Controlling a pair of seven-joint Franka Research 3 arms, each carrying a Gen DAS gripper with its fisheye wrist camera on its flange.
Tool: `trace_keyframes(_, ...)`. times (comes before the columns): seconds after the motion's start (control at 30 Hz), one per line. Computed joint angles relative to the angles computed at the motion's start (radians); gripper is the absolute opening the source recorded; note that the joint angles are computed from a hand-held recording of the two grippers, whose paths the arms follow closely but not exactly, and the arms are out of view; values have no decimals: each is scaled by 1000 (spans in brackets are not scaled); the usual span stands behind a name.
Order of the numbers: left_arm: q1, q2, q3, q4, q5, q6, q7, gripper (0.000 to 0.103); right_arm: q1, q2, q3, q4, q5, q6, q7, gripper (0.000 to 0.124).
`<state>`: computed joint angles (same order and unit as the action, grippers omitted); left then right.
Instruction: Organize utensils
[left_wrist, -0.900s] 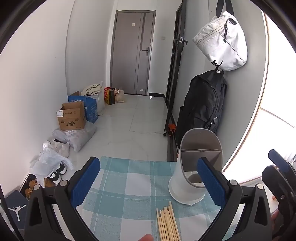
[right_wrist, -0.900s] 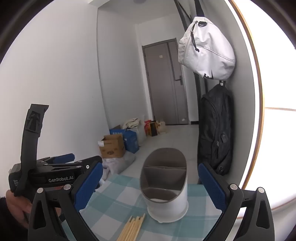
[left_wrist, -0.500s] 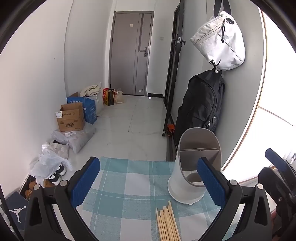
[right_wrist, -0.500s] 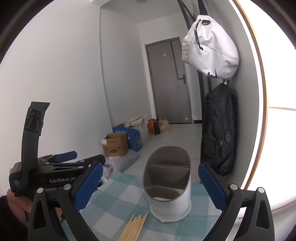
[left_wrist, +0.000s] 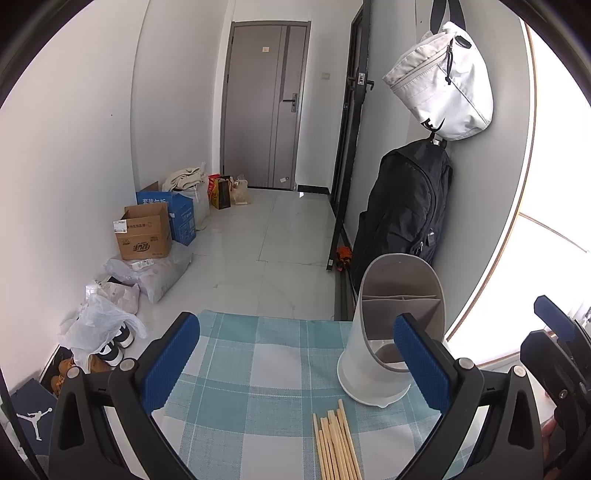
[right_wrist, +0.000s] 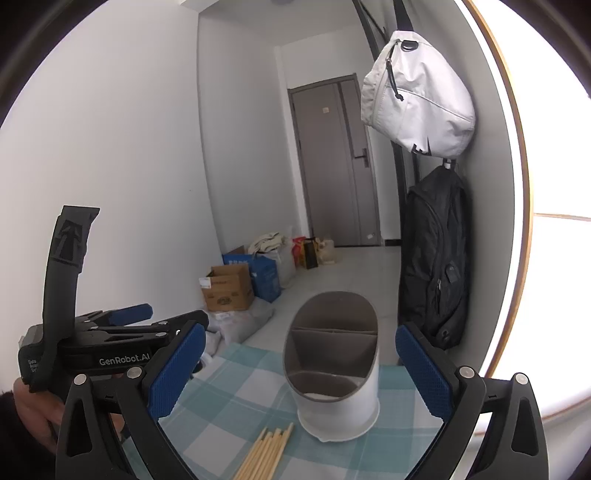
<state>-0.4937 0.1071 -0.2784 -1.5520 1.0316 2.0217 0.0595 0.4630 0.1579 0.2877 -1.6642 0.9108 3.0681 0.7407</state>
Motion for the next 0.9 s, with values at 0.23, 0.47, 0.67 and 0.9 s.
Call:
trace_keyframes(0.23, -2, 3, 2, 3, -2, -1, 9, 102, 0, 0, 3, -1, 11, 4, -14, 103)
trace_keyframes(0.47, 2, 2, 2, 0, -8, 1, 3, 102, 5, 1, -1, -5, -12, 12, 8, 103)
trace_keyframes(0.67, 1, 5, 3, 2, -12, 1, 2, 102, 4, 0, -1, -6, -28, 10, 22, 103)
trace_keyframes(0.9, 1, 4, 2, 0, -12, 1, -1, 102, 0, 2, 1, -3, -31, 7, 28, 103)
